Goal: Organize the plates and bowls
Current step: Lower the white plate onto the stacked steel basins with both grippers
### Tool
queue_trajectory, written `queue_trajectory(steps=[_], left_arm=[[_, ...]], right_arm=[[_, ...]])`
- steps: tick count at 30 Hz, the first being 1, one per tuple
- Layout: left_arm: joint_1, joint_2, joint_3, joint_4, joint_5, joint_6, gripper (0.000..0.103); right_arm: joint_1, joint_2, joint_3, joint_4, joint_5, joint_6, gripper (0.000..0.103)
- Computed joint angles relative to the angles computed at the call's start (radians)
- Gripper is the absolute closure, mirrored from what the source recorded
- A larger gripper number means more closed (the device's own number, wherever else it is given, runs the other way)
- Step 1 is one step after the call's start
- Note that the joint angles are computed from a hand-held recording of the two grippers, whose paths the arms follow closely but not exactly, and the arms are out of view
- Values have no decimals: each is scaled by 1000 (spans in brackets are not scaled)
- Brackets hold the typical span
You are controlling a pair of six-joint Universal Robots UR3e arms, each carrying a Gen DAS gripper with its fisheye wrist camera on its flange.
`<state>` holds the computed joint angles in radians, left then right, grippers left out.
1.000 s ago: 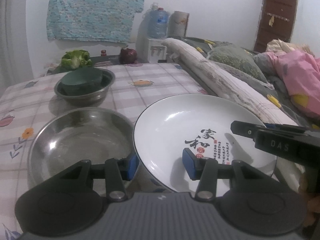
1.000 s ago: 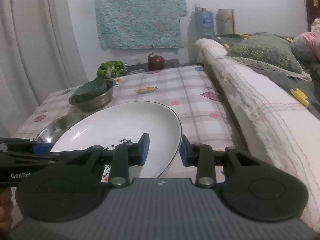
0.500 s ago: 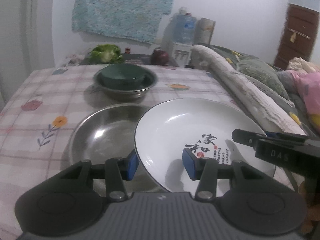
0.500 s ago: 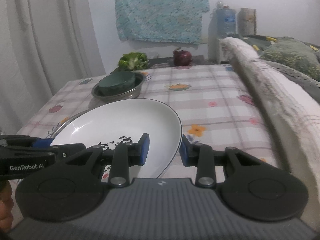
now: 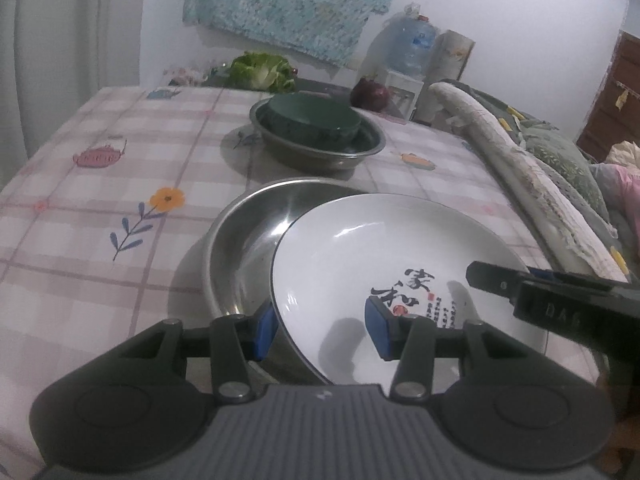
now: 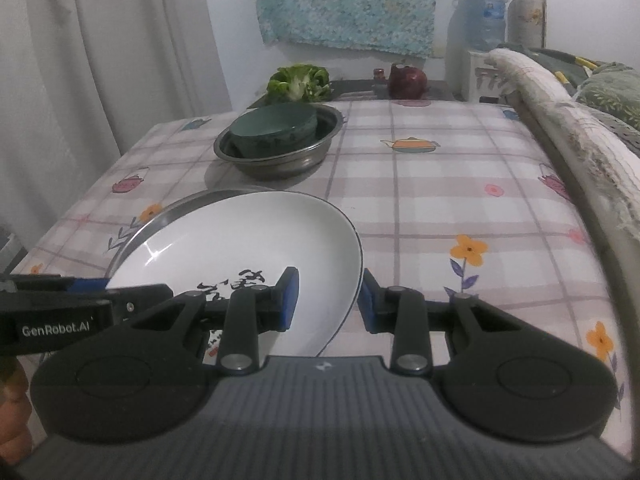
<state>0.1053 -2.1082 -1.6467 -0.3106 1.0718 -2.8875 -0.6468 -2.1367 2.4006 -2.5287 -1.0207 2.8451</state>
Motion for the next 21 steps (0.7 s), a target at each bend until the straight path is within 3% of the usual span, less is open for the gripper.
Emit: queue_trajectory(steps=[9,21], left_arm=[[15,-3,20,-26,22,0,55],[3,60,-22,-17,75,23,48]], right_arm=[[58,105,-33,-101,-26,48,72],[-36,52,20,-83,72,24,70]])
